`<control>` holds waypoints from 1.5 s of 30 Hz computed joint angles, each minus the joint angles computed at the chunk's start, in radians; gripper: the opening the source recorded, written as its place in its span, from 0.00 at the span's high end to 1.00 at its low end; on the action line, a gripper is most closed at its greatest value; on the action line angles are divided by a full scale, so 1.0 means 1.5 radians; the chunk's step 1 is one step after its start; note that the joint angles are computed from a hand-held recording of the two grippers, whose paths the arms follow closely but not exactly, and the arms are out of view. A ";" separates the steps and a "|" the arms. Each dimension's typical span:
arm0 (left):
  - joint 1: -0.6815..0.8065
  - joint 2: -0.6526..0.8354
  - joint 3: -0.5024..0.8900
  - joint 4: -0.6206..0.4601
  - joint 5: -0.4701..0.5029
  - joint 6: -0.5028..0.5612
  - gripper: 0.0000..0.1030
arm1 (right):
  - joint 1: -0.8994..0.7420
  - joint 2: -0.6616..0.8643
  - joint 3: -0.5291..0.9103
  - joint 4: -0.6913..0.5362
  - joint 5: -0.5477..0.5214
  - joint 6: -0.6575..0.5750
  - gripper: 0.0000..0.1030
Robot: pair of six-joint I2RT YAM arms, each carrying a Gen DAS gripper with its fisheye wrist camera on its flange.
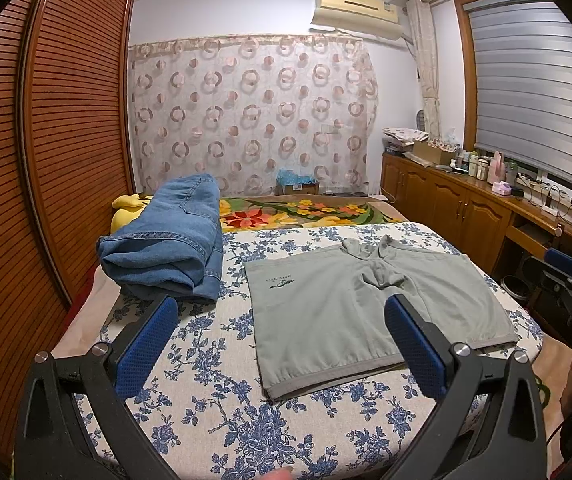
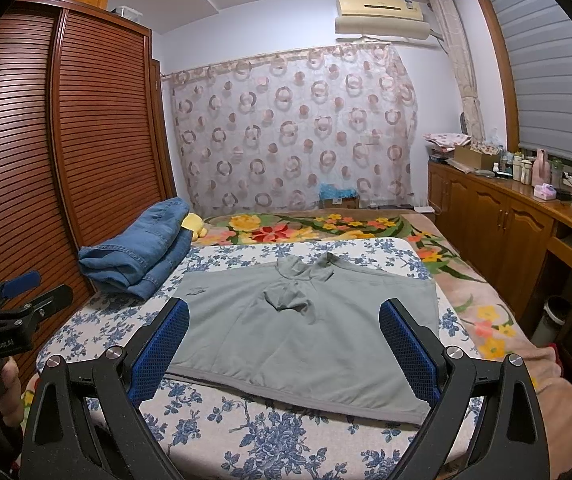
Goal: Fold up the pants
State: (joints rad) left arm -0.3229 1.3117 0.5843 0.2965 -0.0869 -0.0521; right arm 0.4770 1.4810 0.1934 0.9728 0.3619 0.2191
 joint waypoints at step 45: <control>0.037 0.166 0.025 0.034 0.047 0.002 0.00 | -0.068 0.043 0.031 -0.046 -0.066 -0.007 0.06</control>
State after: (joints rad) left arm -0.2680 1.5607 0.6218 0.3476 -0.0167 -0.0490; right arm 0.3742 1.5450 0.2392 0.9034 0.2626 0.2084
